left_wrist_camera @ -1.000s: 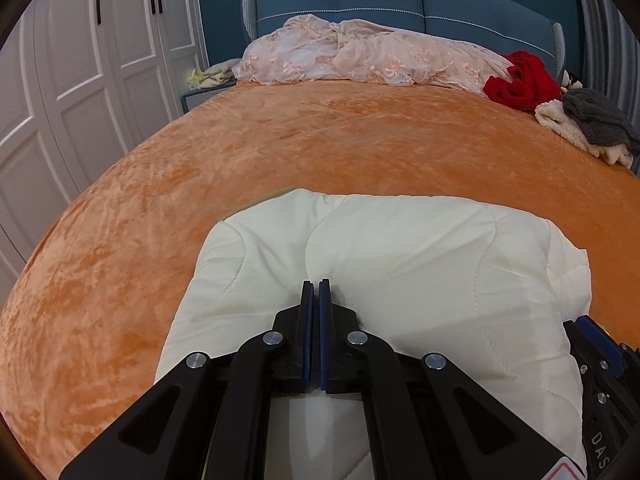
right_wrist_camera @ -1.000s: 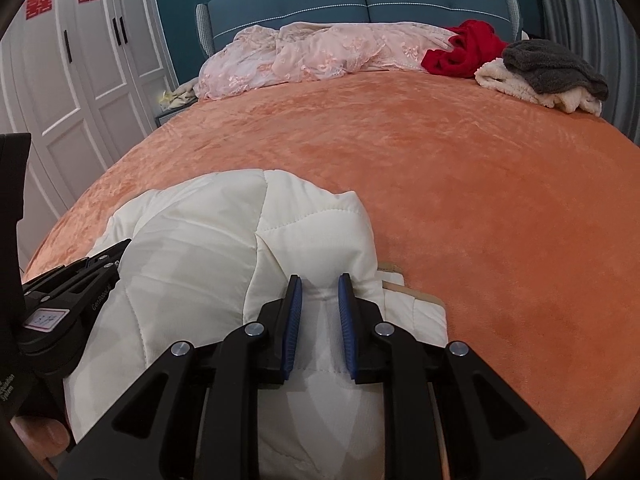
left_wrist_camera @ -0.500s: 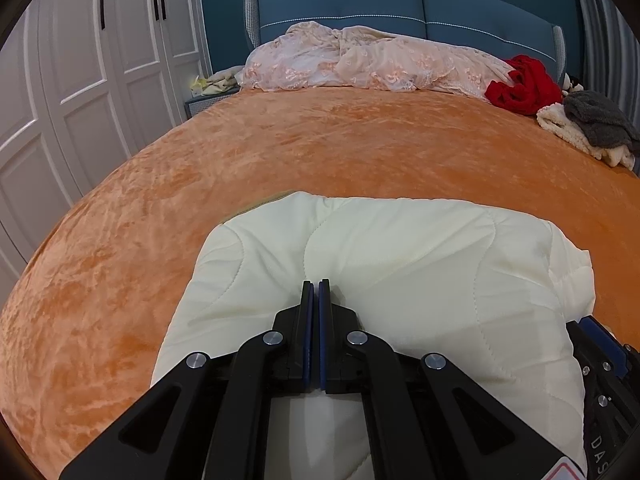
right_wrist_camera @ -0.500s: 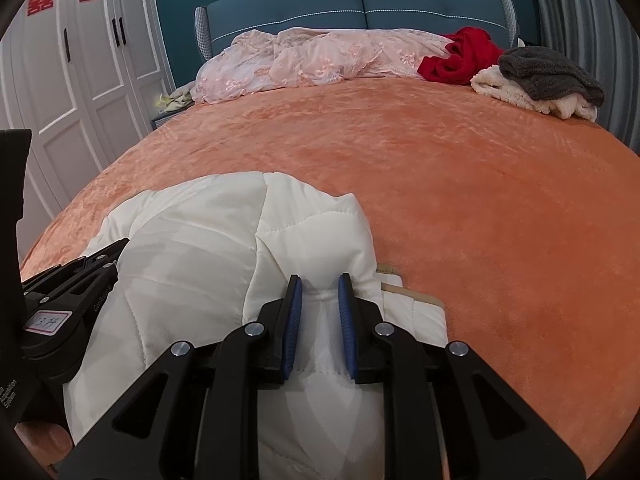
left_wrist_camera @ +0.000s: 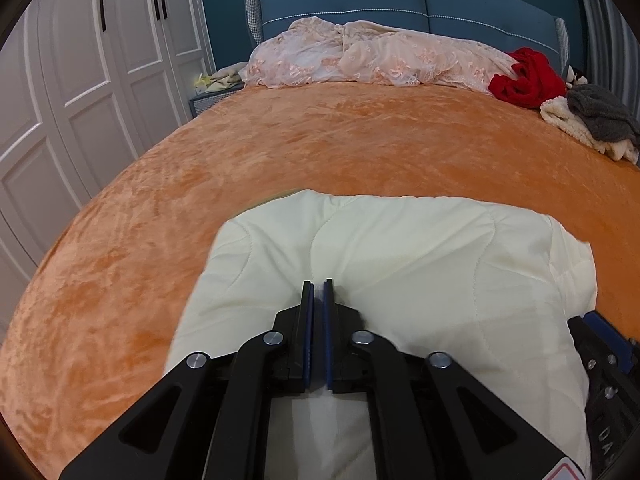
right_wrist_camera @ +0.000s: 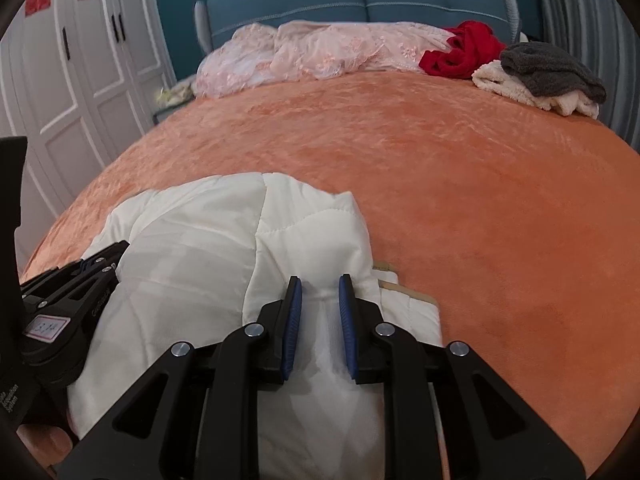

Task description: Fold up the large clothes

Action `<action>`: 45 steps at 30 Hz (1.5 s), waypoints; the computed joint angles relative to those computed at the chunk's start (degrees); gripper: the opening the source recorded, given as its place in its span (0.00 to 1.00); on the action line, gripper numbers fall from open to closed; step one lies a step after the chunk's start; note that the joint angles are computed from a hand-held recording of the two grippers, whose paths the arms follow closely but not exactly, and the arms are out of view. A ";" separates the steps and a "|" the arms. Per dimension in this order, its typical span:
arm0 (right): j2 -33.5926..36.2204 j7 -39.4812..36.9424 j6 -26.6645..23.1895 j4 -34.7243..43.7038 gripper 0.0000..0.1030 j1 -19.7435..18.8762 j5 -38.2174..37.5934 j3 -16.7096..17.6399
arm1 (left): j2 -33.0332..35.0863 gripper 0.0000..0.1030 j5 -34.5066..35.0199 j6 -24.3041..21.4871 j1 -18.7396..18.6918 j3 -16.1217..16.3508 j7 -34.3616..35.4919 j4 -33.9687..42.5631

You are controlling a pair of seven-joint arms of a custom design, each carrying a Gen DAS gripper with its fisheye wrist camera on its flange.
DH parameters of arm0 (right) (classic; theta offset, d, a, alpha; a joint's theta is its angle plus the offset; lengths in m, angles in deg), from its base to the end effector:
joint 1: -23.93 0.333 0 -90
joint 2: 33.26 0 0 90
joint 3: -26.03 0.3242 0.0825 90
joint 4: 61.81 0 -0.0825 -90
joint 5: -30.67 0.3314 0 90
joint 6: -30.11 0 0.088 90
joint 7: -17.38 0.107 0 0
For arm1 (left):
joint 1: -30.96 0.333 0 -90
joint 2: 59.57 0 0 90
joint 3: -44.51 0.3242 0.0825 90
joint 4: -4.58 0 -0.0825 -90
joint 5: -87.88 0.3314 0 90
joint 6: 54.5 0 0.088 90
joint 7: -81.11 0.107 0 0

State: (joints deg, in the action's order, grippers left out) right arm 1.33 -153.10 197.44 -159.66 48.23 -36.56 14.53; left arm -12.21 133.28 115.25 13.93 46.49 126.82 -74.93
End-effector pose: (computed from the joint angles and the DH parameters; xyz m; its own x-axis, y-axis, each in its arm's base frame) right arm 0.6234 0.2235 0.3244 -0.2787 -0.9484 -0.1515 -0.6364 0.3005 -0.7104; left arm 0.6939 -0.2446 0.3235 -0.1874 -0.9747 -0.1215 -0.6628 0.2168 -0.7167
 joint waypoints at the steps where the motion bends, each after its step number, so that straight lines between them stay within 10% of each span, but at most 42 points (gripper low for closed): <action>1: -2.50 -2.51 -0.52 -2.23 0.19 -0.67 1.58 1.35 | -2.10 0.06 -0.77 -0.13 0.85 -1.14 1.65 -2.47; 11: -14.31 -4.75 -3.06 -17.80 0.29 -2.17 2.94 7.46 | -18.29 0.15 0.27 4.26 4.68 -4.44 1.71 -25.56; 17: -15.70 -4.36 -3.57 -20.19 0.36 -3.43 6.44 9.19 | -21.42 0.15 10.85 3.31 -1.07 1.54 -8.77 -29.86; 28: -31.37 -11.91 -13.83 -33.52 0.44 -0.83 20.39 17.50 | -39.87 0.16 -13.29 1.61 14.21 -15.63 10.78 -52.95; 45: -51.38 4.74 -31.14 -43.69 0.75 8.64 22.07 30.02 | -71.73 0.61 -13.44 -1.52 4.17 -9.64 7.87 -78.50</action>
